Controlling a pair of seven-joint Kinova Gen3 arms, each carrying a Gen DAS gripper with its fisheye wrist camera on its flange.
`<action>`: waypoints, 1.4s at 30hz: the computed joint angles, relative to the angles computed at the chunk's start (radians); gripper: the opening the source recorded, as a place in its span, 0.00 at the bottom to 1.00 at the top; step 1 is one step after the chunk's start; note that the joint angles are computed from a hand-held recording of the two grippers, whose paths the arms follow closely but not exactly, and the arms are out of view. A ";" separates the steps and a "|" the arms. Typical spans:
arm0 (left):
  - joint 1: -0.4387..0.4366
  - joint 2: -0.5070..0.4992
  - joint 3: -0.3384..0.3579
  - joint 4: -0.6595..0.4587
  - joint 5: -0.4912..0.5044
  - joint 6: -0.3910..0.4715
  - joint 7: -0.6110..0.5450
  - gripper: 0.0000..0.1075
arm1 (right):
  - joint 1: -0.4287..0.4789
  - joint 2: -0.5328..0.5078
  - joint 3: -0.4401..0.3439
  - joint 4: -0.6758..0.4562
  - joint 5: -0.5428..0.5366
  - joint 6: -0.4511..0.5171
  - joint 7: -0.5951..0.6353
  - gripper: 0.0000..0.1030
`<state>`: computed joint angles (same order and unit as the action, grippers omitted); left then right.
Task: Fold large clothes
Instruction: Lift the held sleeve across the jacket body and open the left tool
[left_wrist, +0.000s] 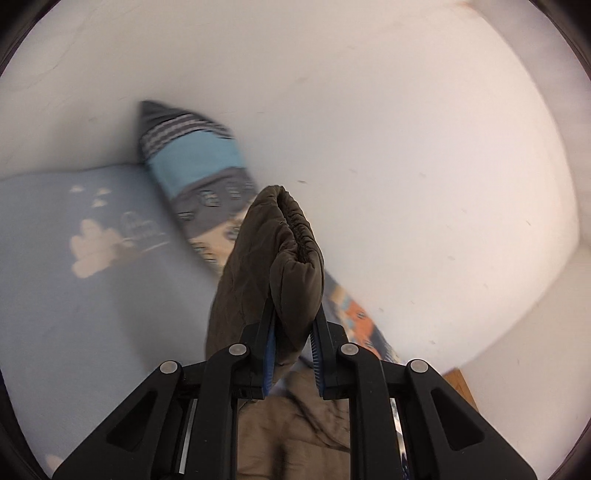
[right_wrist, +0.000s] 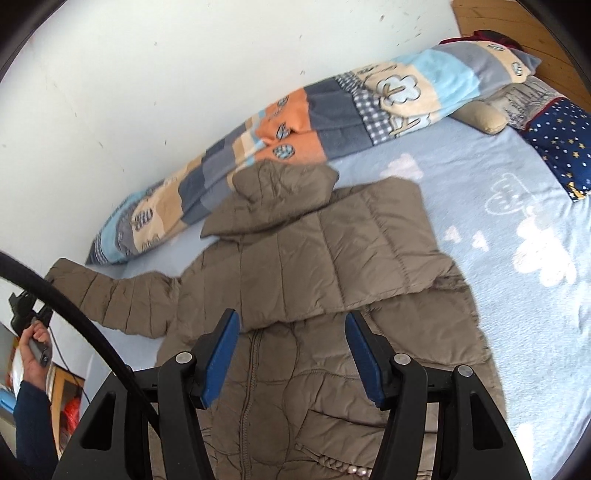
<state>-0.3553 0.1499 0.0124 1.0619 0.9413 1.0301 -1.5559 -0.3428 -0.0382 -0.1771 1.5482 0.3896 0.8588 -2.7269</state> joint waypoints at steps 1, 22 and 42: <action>0.015 -0.006 0.007 -0.023 -0.016 0.008 0.016 0.15 | 0.003 -0.014 0.002 0.009 0.003 -0.004 -0.009 0.62; 0.621 0.056 0.175 -0.291 -0.553 -0.031 0.369 0.15 | 0.231 -0.276 -0.044 0.156 -0.087 -0.075 0.013 0.62; 1.032 0.245 0.186 -0.128 -0.864 -0.129 0.547 0.15 | 0.347 -0.333 -0.037 0.201 -0.205 -0.109 0.109 0.62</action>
<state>0.6766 0.3950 0.1984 0.9338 0.0777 0.9015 -1.0091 0.0041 -0.3716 -0.2143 1.7491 0.1847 0.7500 -2.6178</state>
